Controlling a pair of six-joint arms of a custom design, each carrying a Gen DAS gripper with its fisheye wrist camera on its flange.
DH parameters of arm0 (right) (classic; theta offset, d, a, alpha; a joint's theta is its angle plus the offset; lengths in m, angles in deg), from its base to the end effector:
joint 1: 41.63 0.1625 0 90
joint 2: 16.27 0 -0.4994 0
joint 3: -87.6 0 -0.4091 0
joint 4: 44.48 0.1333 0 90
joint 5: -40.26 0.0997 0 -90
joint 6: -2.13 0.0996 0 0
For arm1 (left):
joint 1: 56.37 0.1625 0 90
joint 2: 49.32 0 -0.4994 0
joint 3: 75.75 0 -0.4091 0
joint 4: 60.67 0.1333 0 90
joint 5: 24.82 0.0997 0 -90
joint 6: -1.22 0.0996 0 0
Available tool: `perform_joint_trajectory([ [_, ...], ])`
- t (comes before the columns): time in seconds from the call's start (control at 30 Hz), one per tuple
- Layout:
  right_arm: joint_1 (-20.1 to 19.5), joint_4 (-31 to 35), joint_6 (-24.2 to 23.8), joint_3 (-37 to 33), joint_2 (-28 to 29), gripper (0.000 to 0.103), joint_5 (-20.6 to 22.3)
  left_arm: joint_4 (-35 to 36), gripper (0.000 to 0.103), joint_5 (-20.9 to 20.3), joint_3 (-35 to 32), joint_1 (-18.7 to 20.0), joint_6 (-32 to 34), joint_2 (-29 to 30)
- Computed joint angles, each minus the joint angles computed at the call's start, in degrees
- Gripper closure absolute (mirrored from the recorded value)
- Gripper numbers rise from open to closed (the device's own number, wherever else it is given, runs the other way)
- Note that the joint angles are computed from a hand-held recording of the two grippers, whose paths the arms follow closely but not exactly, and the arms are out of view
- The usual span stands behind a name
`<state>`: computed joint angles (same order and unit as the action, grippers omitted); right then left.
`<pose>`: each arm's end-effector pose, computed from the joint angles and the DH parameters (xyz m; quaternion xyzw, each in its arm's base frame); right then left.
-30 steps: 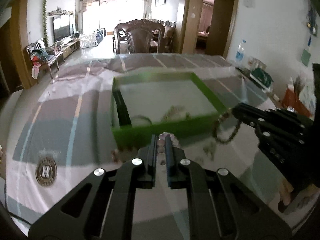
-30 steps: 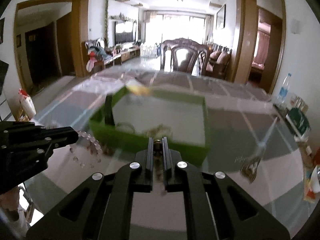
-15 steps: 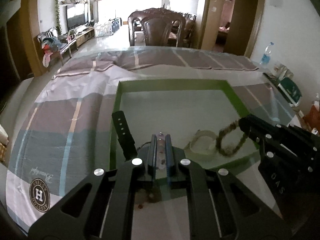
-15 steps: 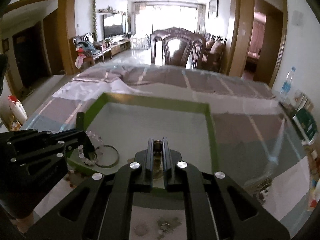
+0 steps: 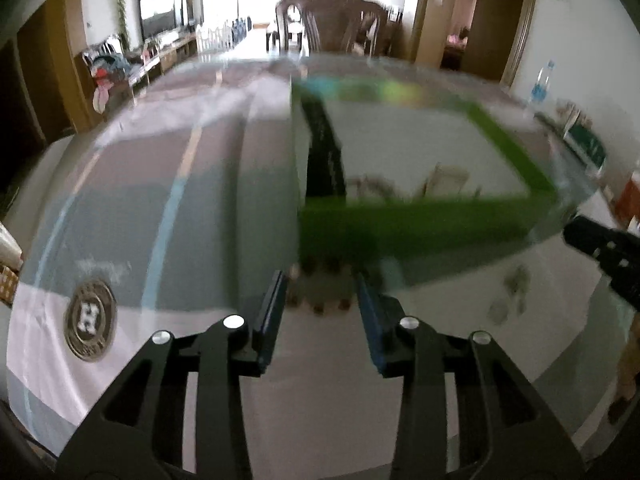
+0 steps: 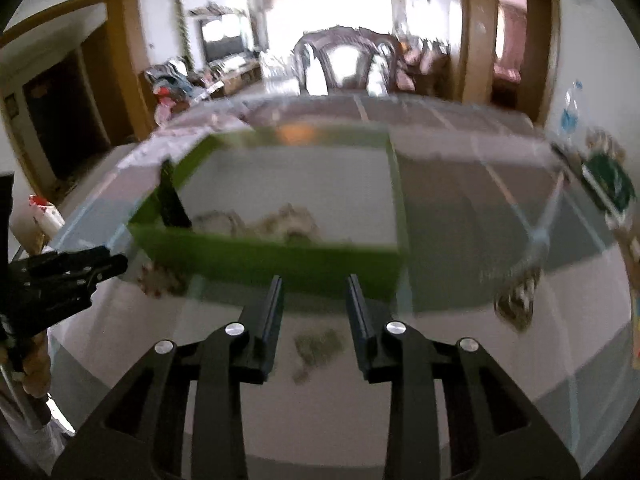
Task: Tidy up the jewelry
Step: 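Move the left tool to the red-and-amber bracelet while the right tool moves to the silver charms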
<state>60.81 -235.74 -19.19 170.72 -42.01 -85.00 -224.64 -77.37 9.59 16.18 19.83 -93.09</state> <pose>0.2461 -0.7635 0.0453 0.1484 -0.8788 0.3333 0.3077 -0.0529 -0.8149 0.2232 0.1963 0.8925 -0.2611 0.3109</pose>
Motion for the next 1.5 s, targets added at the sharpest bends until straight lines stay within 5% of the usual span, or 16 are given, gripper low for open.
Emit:
perform_joint_trajectory([
  [0.3,-2.13,6.27,6.81,-1.68,0.8,0.071,0.43,7.34,0.071,1.48,-4.59,1.73,-8.39,2.61],
  [0.47,-2.31,9.39,7.98,-2.83,1.53,0.071,-0.05,4.7,0.071,3.53,-2.69,1.09,-4.5,2.76],
  [0.7,-2.06,9.63,7.04,-2.34,2.16,0.071,-0.02,3.42,0.07,-0.26,4.77,0.16,0.85,-0.86],
  [0.93,-1.15,9.03,4.95,1.77,0.46,0.103,2.28,1.04,0.07,-3.27,10.53,-0.39,1.78,-3.4],
  [1.2,-0.56,1.88,5.1,5.58,-1.92,0.103,1.78,-2.23,0.065,-4.62,12.52,0.51,-0.73,-6.13],
  [1.4,-2.18,6.52,8.98,4.88,-2.02,0.098,2.86,-1.66,0.063,-3.39,11.69,1.51,-2.66,-6.19],
  [1.5,-2.56,8.53,9.2,4.71,-1.66,0.072,4.07,-1.45,0.06,-3.56,11.8,1.58,-3.07,-6.22],
])
